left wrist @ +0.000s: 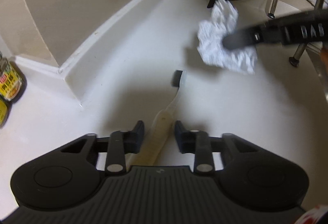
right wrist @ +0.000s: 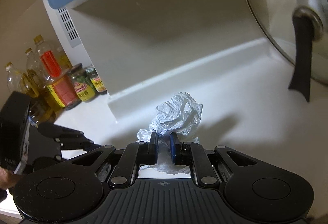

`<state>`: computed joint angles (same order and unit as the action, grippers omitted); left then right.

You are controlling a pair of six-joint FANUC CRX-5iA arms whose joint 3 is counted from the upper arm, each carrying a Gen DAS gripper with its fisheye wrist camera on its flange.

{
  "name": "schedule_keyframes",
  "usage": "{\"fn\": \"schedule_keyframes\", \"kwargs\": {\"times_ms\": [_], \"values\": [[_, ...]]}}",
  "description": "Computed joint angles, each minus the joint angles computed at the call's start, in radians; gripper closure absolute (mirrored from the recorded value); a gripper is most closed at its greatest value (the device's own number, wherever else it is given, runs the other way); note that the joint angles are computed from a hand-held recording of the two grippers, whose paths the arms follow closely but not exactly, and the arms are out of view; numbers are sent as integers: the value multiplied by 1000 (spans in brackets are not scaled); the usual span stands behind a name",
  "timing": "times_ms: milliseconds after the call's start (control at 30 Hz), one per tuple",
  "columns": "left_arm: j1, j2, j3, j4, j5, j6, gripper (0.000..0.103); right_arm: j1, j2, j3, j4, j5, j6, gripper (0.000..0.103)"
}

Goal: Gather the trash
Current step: 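Grasp the crumpled white paper with the right tool while the left tool grasps the toothbrush, then carry the toothbrush and crumpled paper down toward the wastebasket with both tools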

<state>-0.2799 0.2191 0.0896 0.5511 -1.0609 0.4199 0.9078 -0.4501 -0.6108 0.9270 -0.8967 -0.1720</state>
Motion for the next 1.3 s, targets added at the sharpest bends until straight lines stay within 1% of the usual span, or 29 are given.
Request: {"fn": "schedule_keyframes", "kwargs": {"times_ms": [100, 200, 333, 500, 667, 833, 933, 1033, 1200, 1300], "values": [[2, -19, -14, -17, 1, 21, 80, 25, -5, -10, -19, -19, -30, 91], [18, -47, -46, -10, -2, 98, 84, 49, -5, -18, -26, -27, -62, 91], [46, -111, -124, 14, 13, 174, 84, 78, -5, -19, -34, -32, -82, 91], [85, -199, -215, 49, 34, 235, 84, 112, -8, -22, -36, -28, -95, 91], [132, -271, -268, 47, 22, 296, 84, 135, 1, -13, -41, -11, -84, 91], [191, -356, -338, 71, 6, 318, 84, 172, 6, -1, -28, -14, -93, 91], [237, -410, -387, 100, -15, 304, 84, 213, 12, 11, -17, -31, -102, 91], [295, -460, -433, 134, -56, 273, 84, 276, 31, 37, -6, -88, -114, 91], [402, -537, -505, 181, -163, 168, 84, 404, 92, 98, 11, -225, -163, 91], [487, -585, -545, 190, -244, 110, 84, 479, 137, 144, 6, -304, -211, 91]]}}
